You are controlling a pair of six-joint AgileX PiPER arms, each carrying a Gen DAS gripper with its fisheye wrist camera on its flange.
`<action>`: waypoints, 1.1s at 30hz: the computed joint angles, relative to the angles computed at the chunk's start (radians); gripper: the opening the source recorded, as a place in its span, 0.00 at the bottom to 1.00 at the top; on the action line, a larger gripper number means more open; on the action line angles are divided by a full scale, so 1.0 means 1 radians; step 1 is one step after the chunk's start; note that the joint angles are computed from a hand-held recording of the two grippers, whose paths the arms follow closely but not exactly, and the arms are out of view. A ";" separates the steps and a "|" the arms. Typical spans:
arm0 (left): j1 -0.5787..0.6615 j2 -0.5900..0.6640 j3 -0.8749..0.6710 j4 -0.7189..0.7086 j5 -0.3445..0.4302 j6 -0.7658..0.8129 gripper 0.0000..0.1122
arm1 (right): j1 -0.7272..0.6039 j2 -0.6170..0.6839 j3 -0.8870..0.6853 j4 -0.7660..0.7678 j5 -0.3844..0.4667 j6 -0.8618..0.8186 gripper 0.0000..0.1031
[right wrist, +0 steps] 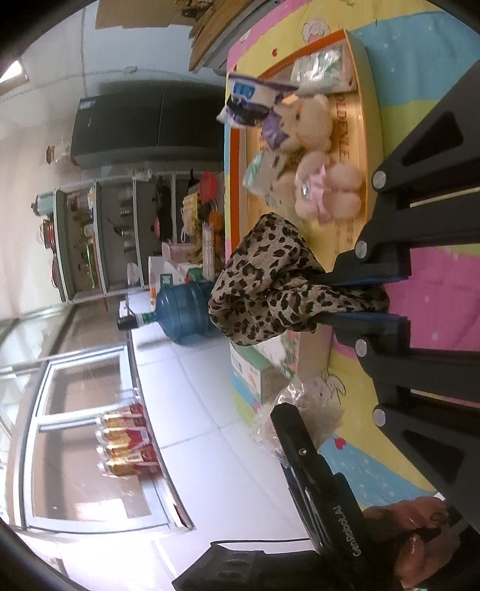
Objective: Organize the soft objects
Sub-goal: 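Lift the clear bag and leopard-print cloth and carry both over the tray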
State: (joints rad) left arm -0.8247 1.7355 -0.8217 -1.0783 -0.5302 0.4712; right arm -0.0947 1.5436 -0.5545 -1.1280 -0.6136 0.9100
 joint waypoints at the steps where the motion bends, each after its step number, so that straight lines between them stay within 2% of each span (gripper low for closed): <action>1: -0.003 0.012 -0.021 -0.009 0.007 0.016 0.45 | -0.023 0.005 -0.005 -0.012 -0.011 0.007 0.11; 18: -0.048 0.197 -0.305 -0.213 0.058 0.271 0.45 | -0.290 0.105 -0.082 -0.150 -0.149 0.057 0.11; 33: -0.045 0.373 -0.570 -0.524 0.104 0.625 0.45 | -0.381 0.236 -0.189 -0.221 -0.187 0.104 0.11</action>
